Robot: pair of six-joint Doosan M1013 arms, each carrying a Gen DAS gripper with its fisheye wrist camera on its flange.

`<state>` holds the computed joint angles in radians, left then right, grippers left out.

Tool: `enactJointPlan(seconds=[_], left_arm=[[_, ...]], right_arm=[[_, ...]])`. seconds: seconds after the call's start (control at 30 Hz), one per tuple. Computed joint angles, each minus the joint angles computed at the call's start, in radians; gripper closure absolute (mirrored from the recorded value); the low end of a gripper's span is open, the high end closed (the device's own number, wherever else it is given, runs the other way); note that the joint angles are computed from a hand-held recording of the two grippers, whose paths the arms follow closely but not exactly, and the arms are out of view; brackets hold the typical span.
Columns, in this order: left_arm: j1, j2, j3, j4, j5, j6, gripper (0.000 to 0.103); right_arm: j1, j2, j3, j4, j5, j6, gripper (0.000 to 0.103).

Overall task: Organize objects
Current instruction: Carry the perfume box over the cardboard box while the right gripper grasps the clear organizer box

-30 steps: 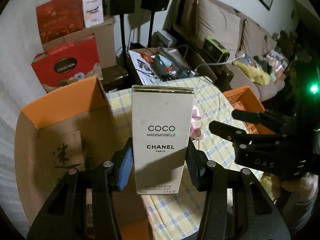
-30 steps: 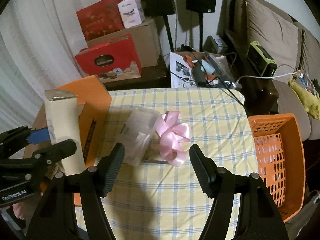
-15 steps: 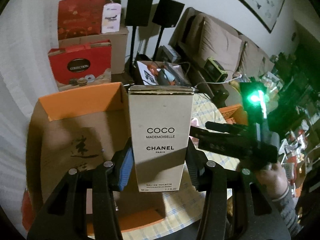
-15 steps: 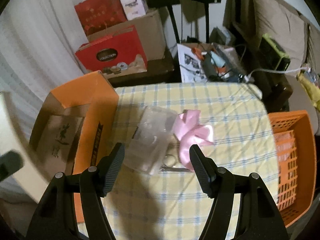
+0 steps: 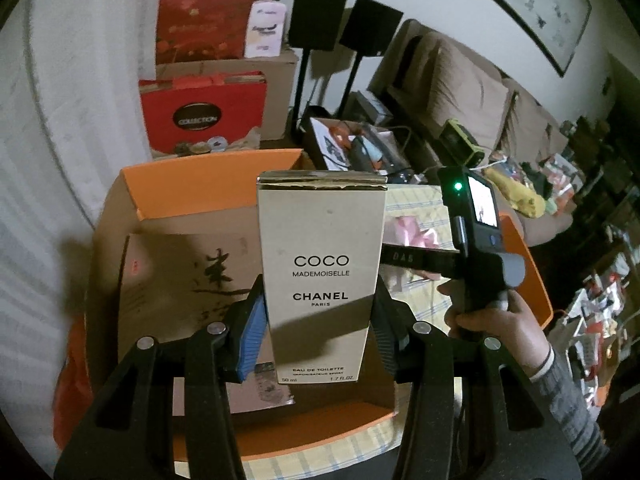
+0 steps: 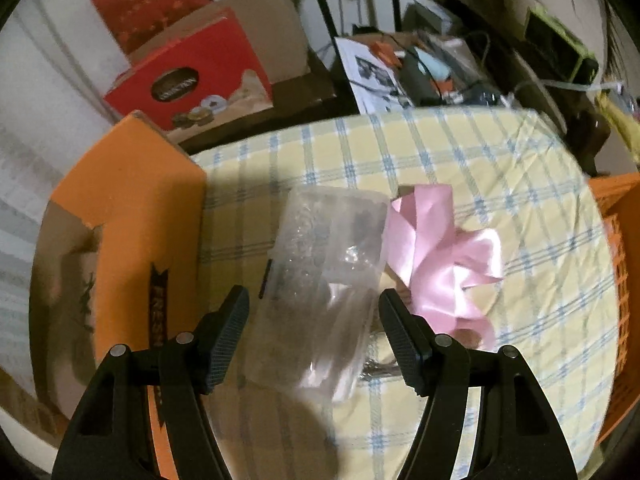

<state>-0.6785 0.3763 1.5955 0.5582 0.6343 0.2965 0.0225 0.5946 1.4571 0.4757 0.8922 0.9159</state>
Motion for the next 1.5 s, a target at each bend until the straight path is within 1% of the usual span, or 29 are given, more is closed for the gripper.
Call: enactJointPlan(seconds=[0.13, 0.27, 0.3, 0.37, 0.57, 0.77, 1.0, 1.1, 1.2, 1.37, 1.5], left_arm=[[0.007, -0.009, 0.024, 0.001, -0.017, -0.016, 0.058], [0.014, -0.012, 0.039, -0.006, -0.034, -0.020, 0.058], [0.015, -0.013, 0.041, -0.010, -0.038, -0.018, 0.058], [0.017, -0.014, 0.046, -0.013, -0.044, -0.018, 0.058], [0.022, -0.021, 0.061, -0.017, -0.054, -0.027, 0.058], [0.024, -0.037, 0.082, 0.001, -0.057, -0.060, 0.058], [0.024, -0.051, 0.100, 0.022, -0.050, -0.098, 0.058], [0.023, -0.054, 0.103, 0.022, -0.044, -0.103, 0.058], [0.021, -0.057, 0.106, 0.027, -0.040, -0.113, 0.058], [0.023, -0.063, 0.114, 0.028, -0.033, -0.124, 0.058], [0.027, -0.070, 0.128, 0.023, -0.032, -0.131, 0.058]], right_arm=[[0.008, 0.008, -0.003, -0.011, -0.013, 0.044, 0.028], [0.022, 0.013, -0.003, -0.057, -0.043, 0.082, 0.028], [0.027, 0.009, 0.005, -0.066, -0.068, 0.079, 0.028], [0.034, 0.007, 0.009, -0.095, -0.093, 0.087, 0.032], [0.028, -0.007, 0.026, -0.067, -0.111, 0.034, 0.034], [0.006, -0.057, 0.052, 0.018, -0.122, -0.067, 0.034], [-0.021, -0.141, 0.092, 0.185, -0.071, -0.240, 0.034], [-0.019, -0.170, 0.107, 0.233, -0.050, -0.298, 0.034], [-0.014, -0.195, 0.120, 0.277, -0.001, -0.352, 0.034], [0.012, -0.203, 0.133, 0.280, 0.060, -0.370, 0.034], [0.039, -0.199, 0.148, 0.255, 0.069, -0.357, 0.034]])
